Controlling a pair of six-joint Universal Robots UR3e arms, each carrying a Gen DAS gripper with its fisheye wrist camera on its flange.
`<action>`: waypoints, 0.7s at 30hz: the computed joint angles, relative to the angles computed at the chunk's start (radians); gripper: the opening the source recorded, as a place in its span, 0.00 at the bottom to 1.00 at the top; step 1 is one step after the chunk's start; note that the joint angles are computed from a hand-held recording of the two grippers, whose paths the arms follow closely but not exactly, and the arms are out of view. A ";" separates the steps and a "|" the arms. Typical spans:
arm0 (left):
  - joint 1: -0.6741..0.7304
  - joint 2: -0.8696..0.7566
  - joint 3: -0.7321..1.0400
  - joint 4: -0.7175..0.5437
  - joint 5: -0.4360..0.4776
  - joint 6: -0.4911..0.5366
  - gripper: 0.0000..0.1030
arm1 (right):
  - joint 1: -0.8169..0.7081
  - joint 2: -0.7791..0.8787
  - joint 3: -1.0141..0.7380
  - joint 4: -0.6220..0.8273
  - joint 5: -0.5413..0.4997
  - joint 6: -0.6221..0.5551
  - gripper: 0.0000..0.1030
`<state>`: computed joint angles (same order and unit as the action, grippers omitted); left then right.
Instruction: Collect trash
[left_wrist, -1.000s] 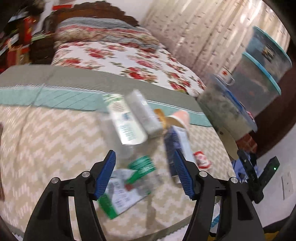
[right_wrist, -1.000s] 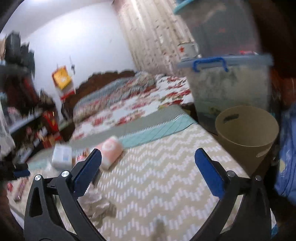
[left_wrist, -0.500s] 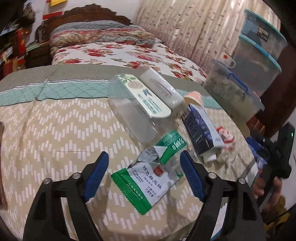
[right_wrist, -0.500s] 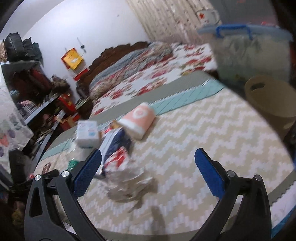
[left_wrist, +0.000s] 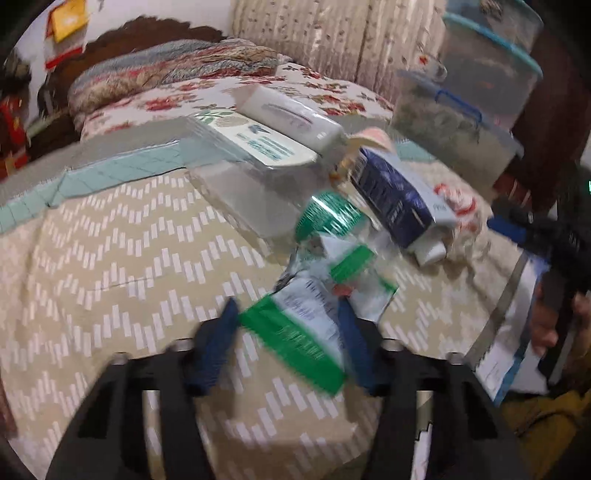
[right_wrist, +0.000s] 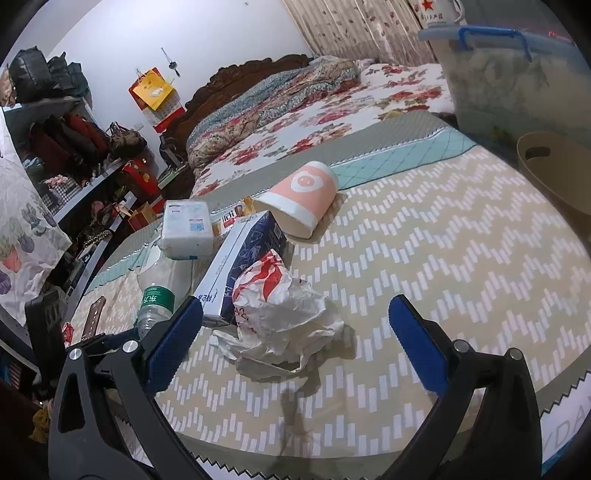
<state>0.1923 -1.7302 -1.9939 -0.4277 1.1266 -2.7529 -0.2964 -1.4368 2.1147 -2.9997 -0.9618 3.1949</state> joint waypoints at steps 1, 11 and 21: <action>-0.008 0.008 -0.015 0.013 0.012 0.006 0.18 | 0.001 0.003 -0.002 0.003 0.000 0.001 0.97; 0.128 0.175 -0.155 -0.068 -0.120 0.041 0.00 | 0.000 0.003 -0.007 0.016 0.003 -0.014 0.97; 0.361 0.376 -0.108 -0.426 -0.425 0.130 0.00 | 0.019 0.012 -0.005 -0.002 0.004 -0.059 0.97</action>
<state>0.5533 -1.3547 -2.1019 -0.8533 0.7019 -2.6225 -0.2776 -1.4245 2.1096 -3.0013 -0.9576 3.1354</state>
